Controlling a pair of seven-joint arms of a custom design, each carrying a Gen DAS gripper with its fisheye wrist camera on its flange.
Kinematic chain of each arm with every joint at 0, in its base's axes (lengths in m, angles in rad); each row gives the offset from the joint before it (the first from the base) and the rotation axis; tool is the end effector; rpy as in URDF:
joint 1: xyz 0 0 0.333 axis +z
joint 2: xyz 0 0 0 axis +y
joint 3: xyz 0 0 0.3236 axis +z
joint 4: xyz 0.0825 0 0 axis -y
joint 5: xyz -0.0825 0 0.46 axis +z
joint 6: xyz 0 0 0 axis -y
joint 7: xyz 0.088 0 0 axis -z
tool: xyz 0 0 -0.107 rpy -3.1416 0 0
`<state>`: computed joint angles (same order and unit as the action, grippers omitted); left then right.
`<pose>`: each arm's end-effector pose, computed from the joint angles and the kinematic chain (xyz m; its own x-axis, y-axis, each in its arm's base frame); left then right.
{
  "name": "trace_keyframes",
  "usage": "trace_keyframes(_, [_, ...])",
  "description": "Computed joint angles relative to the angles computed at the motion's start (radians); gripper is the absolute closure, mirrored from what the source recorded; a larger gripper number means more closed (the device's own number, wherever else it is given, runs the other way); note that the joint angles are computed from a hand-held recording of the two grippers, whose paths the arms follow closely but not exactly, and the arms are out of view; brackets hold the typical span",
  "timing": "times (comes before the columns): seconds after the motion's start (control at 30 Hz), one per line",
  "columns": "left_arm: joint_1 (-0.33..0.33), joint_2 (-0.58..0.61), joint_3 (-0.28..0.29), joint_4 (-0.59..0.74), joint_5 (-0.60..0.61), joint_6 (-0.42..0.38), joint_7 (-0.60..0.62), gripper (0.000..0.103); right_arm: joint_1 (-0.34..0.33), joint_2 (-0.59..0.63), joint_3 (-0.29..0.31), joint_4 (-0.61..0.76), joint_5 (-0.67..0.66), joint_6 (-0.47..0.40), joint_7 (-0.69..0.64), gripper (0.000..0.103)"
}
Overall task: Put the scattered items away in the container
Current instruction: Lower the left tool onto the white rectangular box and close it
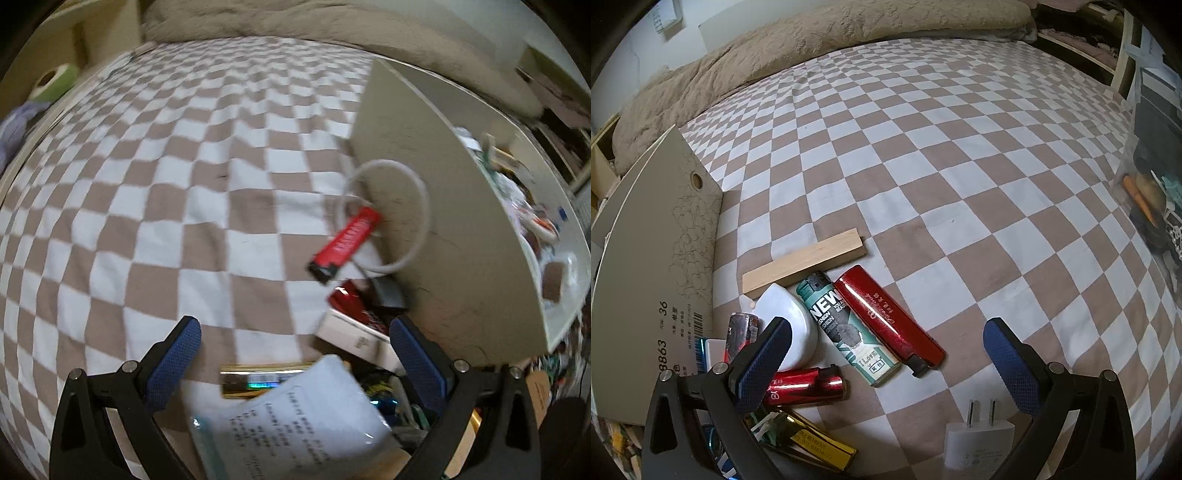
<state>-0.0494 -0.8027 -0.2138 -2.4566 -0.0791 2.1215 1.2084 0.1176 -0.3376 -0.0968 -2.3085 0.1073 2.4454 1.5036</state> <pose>0.4027 -0.1265 0.5970 0.1325 -0.9874 0.0864 -0.8853 -0.1571 -0.4378 0.5538 0.0091 0.5066 0.0440 -0.9940 -0.0999 -0.8898 0.0065 -0.4564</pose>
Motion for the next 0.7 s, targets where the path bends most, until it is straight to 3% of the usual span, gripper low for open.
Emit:
trace_keyframes(0.27, [-0.029, 0.045, -0.024, 0.021, 0.041, -0.02, 0.09, 0.0, -0.003, 0.005, 0.0, 0.005, 0.001, -0.005, 0.002, 0.0])
trace_keyframes(0.4, [-0.007, 0.062, -0.037, 0.035, 0.065, -0.036, 0.05, 0.0, -0.002, 0.0, 0.005, 0.0, -0.008, -0.005, 0.0, 0.0])
trace_keyframes(0.53, [0.041, 0.079, -0.08, 0.042, 0.175, -0.082, -0.018, 0.0, 0.001, -0.001, 0.01, -0.003, -0.021, -0.001, -0.001, 0.0])
trace_keyframes(0.7, [0.051, 0.072, -0.064, 0.017, 0.218, -0.054, -0.067, 0.0, 0.0, -0.017, 0.018, -0.027, -0.049, 0.049, 0.006, 0.0])
